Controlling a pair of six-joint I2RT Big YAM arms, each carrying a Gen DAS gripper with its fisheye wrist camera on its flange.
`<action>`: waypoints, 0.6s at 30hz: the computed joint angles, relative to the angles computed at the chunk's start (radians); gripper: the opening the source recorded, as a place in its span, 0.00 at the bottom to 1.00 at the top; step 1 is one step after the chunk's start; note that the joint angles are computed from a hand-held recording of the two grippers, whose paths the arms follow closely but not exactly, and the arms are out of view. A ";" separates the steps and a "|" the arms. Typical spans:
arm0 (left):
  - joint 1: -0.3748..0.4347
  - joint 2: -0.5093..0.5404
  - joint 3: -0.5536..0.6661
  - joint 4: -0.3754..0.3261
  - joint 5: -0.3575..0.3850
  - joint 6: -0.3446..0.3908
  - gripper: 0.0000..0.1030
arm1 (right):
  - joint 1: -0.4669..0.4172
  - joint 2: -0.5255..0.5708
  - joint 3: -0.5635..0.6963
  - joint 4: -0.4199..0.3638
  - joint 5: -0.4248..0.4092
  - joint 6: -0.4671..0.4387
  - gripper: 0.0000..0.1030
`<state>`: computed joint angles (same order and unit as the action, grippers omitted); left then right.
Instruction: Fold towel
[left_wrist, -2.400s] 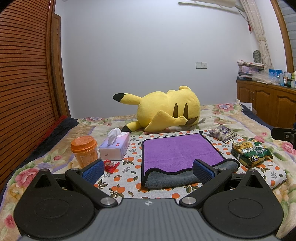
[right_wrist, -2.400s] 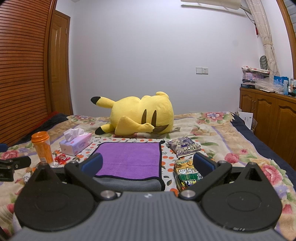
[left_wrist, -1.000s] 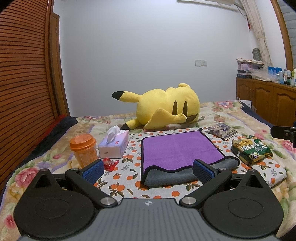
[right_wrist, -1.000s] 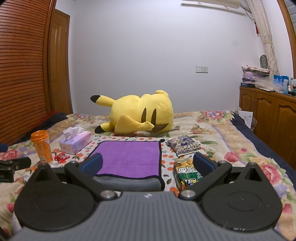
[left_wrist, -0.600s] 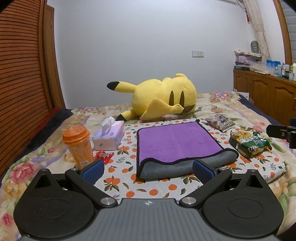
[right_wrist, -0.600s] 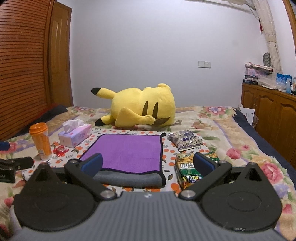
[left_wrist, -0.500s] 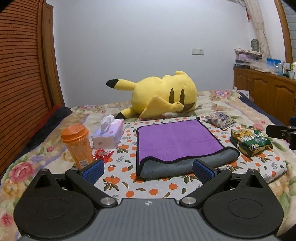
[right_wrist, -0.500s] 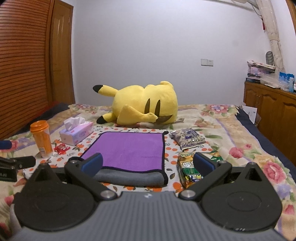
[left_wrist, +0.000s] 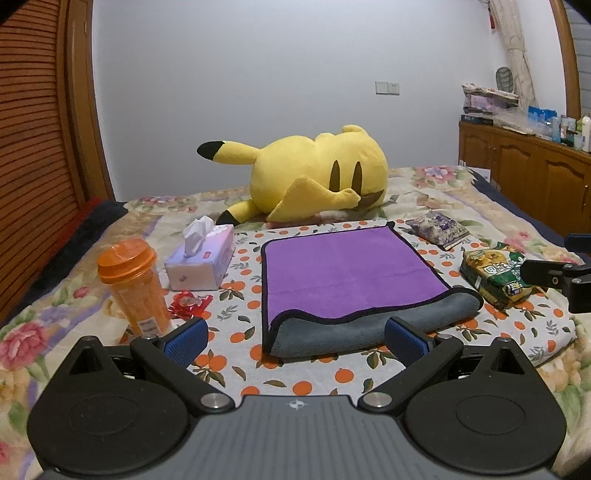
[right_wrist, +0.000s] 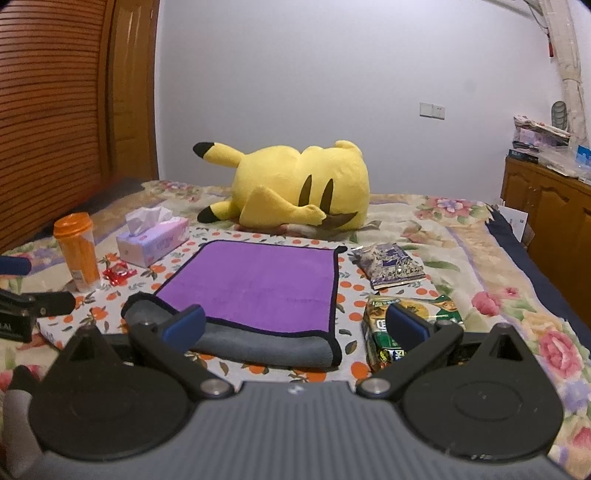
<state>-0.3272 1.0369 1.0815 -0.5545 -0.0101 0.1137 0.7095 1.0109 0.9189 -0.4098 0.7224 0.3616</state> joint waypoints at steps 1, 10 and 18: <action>0.000 0.007 0.003 0.002 -0.003 0.001 1.00 | -0.006 0.005 0.003 0.001 -0.008 -0.005 1.00; 0.022 0.071 0.046 -0.004 0.026 0.000 0.96 | -0.050 0.048 0.028 -0.004 -0.077 -0.018 1.00; 0.024 0.126 0.078 0.000 0.041 0.018 0.90 | -0.096 0.082 0.048 -0.006 -0.154 -0.029 1.00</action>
<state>-0.3032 1.1625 1.1593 -0.5546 0.0309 0.1318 0.6136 1.0928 0.9670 -0.4155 0.5688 0.3321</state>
